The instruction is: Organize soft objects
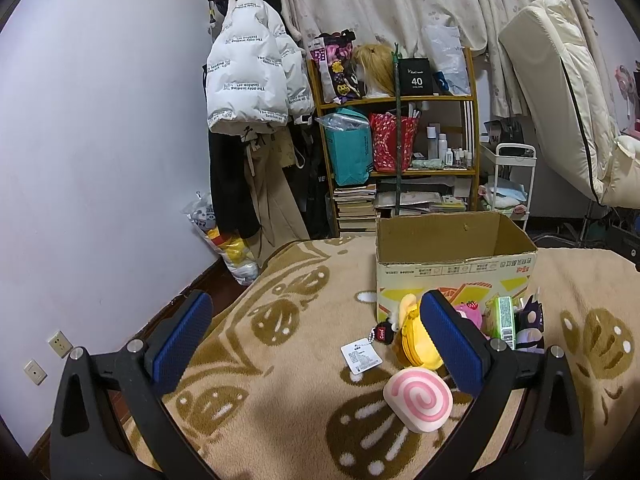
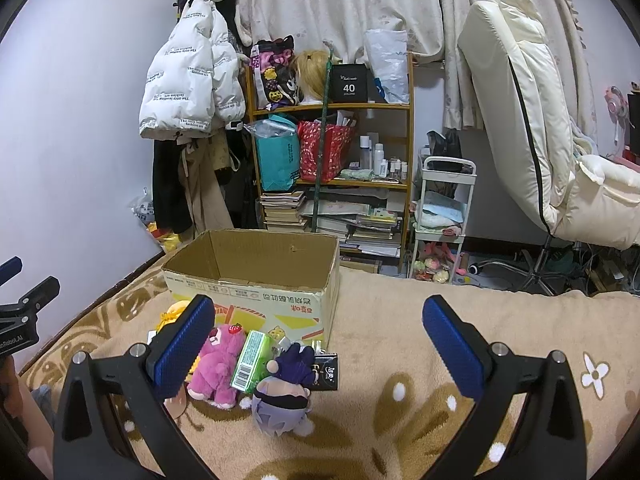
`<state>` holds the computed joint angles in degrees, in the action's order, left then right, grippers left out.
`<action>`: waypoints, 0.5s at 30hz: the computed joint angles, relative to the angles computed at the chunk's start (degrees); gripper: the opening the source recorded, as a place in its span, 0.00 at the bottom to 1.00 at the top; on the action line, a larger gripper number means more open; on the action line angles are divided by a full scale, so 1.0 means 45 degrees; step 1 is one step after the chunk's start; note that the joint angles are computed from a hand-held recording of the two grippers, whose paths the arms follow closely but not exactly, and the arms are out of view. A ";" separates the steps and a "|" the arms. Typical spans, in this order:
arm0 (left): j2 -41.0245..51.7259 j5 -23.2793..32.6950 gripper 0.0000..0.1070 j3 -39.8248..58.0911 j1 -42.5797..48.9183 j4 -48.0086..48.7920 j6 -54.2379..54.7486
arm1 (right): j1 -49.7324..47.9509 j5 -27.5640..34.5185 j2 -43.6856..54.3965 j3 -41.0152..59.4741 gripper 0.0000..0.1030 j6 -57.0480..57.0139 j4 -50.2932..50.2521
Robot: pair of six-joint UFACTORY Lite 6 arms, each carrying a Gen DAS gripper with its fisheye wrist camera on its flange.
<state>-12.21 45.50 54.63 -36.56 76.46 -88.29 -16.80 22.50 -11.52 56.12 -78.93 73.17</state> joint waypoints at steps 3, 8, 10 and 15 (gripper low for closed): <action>-0.0009 -0.0018 0.96 -0.0031 0.0008 0.0036 -0.0037 | -0.0031 0.0032 -0.0002 -0.0036 1.00 -0.0140 0.0130; -0.0144 -0.0011 0.96 -0.0073 0.0002 0.0075 0.0048 | 0.0171 -0.0334 -0.0066 -0.0588 1.00 -0.1401 0.1264; -0.0162 -0.0013 0.96 -0.0074 0.0007 0.0084 0.0080 | 0.0160 -0.0331 -0.0053 -0.0597 1.00 -0.1436 0.1276; -0.0166 0.0045 0.95 -0.0093 -0.0024 0.0065 0.0048 | 0.0164 -0.0350 -0.0032 -0.0707 1.00 -0.1762 0.1533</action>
